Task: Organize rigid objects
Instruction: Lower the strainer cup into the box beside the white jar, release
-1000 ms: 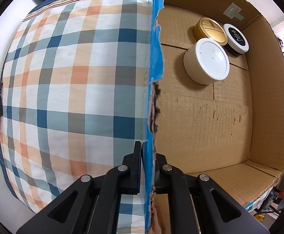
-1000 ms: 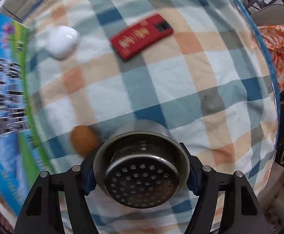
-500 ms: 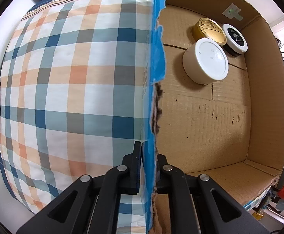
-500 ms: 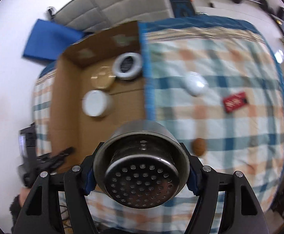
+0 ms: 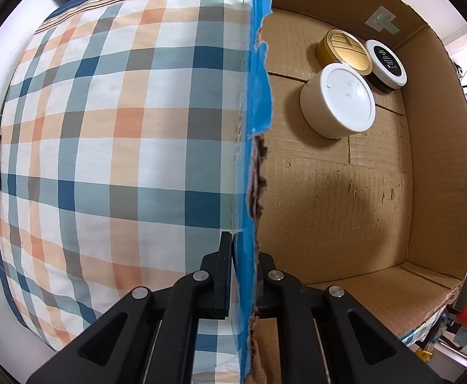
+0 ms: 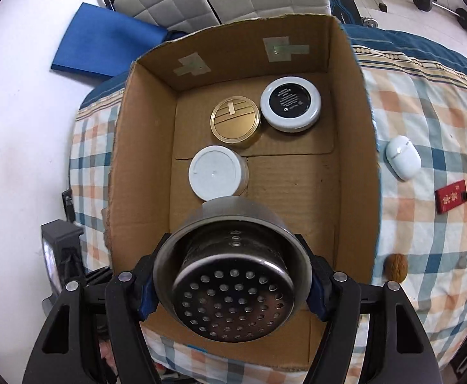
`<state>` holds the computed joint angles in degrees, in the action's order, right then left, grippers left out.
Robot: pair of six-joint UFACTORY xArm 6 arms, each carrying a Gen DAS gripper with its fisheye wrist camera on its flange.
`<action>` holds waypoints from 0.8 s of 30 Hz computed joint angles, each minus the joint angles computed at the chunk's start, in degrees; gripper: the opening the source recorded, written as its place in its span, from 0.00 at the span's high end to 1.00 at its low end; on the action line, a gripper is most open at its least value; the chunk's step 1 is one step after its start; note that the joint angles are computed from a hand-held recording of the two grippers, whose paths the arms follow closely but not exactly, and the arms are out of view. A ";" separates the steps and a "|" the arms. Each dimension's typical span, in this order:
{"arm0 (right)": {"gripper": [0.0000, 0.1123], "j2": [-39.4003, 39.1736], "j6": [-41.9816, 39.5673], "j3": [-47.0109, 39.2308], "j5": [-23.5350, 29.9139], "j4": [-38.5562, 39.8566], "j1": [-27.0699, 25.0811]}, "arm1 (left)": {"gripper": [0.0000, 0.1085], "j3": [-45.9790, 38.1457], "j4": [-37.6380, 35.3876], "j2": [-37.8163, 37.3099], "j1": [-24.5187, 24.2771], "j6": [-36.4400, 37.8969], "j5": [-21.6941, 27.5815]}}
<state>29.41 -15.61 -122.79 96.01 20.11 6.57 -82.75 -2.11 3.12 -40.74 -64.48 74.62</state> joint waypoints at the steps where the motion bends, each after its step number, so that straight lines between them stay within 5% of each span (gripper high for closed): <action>1: 0.35 0.30 0.28 -0.02 -0.45 -0.40 0.26 | 0.95 0.00 0.00 0.00 0.00 0.00 0.00; 16: 0.34 10.58 5.75 -7.30 -3.91 -10.43 4.63 | 0.95 -0.96 0.18 0.74 -0.24 -0.05 0.60; 24: 0.34 18.00 7.67 -16.28 -1.61 -15.12 6.56 | 0.95 -1.81 0.22 1.40 -0.35 -0.15 0.88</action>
<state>47.41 -7.94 -139.07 94.41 5.00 13.14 -84.57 -1.89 4.52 -41.09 -64.63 75.50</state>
